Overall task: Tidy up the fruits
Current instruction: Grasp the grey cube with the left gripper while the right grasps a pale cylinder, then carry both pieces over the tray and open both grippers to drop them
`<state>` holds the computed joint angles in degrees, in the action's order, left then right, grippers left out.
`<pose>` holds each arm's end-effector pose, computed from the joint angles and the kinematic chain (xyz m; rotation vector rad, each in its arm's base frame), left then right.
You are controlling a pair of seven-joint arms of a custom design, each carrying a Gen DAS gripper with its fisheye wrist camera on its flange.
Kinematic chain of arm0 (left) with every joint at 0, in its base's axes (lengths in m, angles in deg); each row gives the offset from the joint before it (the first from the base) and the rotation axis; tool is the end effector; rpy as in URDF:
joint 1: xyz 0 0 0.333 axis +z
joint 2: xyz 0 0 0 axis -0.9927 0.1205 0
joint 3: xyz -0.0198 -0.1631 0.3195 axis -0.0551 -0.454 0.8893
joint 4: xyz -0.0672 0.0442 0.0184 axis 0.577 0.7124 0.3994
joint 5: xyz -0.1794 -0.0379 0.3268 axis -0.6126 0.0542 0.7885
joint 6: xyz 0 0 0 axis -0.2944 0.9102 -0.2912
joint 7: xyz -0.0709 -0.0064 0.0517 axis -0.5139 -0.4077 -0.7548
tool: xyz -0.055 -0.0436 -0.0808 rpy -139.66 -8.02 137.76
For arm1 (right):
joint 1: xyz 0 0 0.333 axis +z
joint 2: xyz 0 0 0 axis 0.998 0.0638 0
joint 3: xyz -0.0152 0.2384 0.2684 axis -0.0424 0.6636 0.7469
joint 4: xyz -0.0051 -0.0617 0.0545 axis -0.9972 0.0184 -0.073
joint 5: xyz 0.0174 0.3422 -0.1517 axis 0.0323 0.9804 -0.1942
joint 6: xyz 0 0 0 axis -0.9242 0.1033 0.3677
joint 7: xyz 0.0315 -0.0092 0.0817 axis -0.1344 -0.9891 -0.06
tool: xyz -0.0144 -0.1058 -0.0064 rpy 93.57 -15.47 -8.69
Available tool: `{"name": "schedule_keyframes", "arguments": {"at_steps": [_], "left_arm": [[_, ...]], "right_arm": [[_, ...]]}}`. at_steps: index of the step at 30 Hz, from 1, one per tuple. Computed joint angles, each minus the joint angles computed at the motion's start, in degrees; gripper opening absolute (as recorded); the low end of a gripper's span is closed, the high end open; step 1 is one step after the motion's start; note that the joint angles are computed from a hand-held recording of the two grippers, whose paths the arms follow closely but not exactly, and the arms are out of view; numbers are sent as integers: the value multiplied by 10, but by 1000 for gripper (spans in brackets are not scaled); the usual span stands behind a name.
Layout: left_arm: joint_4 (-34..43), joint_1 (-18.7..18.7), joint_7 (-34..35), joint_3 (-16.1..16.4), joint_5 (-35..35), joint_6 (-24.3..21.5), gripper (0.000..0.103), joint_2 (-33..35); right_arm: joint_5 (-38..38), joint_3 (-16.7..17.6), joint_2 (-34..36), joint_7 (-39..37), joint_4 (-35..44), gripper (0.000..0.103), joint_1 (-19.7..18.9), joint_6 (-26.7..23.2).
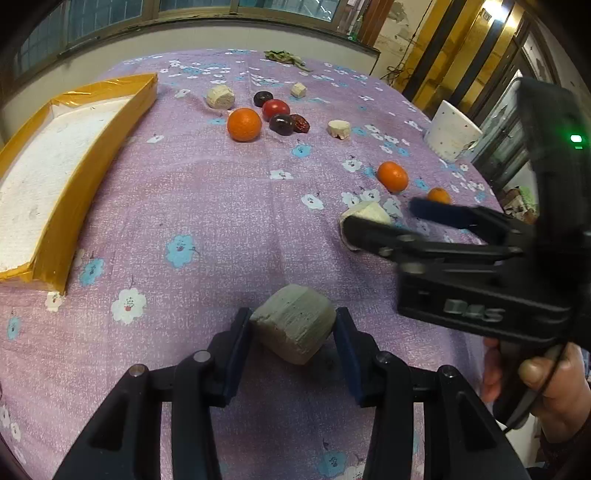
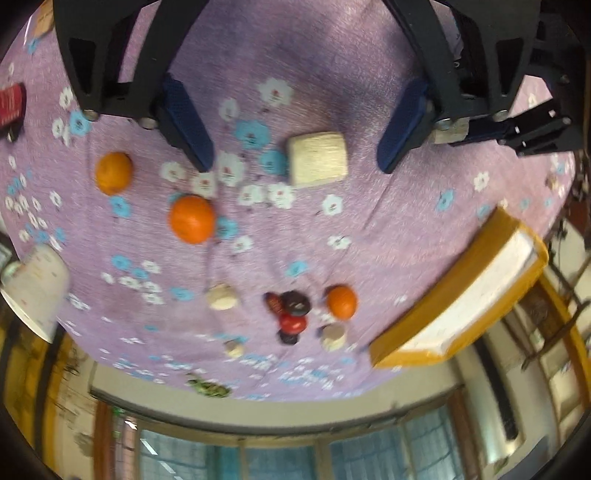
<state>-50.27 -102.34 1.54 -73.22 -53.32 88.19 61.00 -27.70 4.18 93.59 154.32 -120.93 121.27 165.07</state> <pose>0.6355 -0.3684 0.3841 -1.9665 2.0926 -0.8159 0.6953 0.4649 0.3880 -2.1353 1.3942 -0.3761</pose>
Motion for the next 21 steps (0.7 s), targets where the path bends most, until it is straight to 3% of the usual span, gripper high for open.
{"name": "schedule_keyframes", "arguments": {"at_steps": [2, 4, 9, 15, 21], "left_arm": [[-7, 12, 14, -12, -8, 14, 48, 0], [-12, 23, 30, -23, -16, 27, 48, 1], [-23, 56, 75, -58, -48, 54, 47, 5], [-27, 64, 103, -60, -61, 74, 47, -4], [-40, 83, 113, -62, -78, 94, 48, -19]], "right_arm": [[6, 13, 24, -19, 46, 48, -6, -44], [19, 25, 41, -31, 77, 32, -13, -75], [17, 14, 28, -25, 56, 31, -6, -64], [7, -1, -19, 5, -18, 31, 4, -15], [-5, -6, -27, 26, -12, 31, 9, -5]]}}
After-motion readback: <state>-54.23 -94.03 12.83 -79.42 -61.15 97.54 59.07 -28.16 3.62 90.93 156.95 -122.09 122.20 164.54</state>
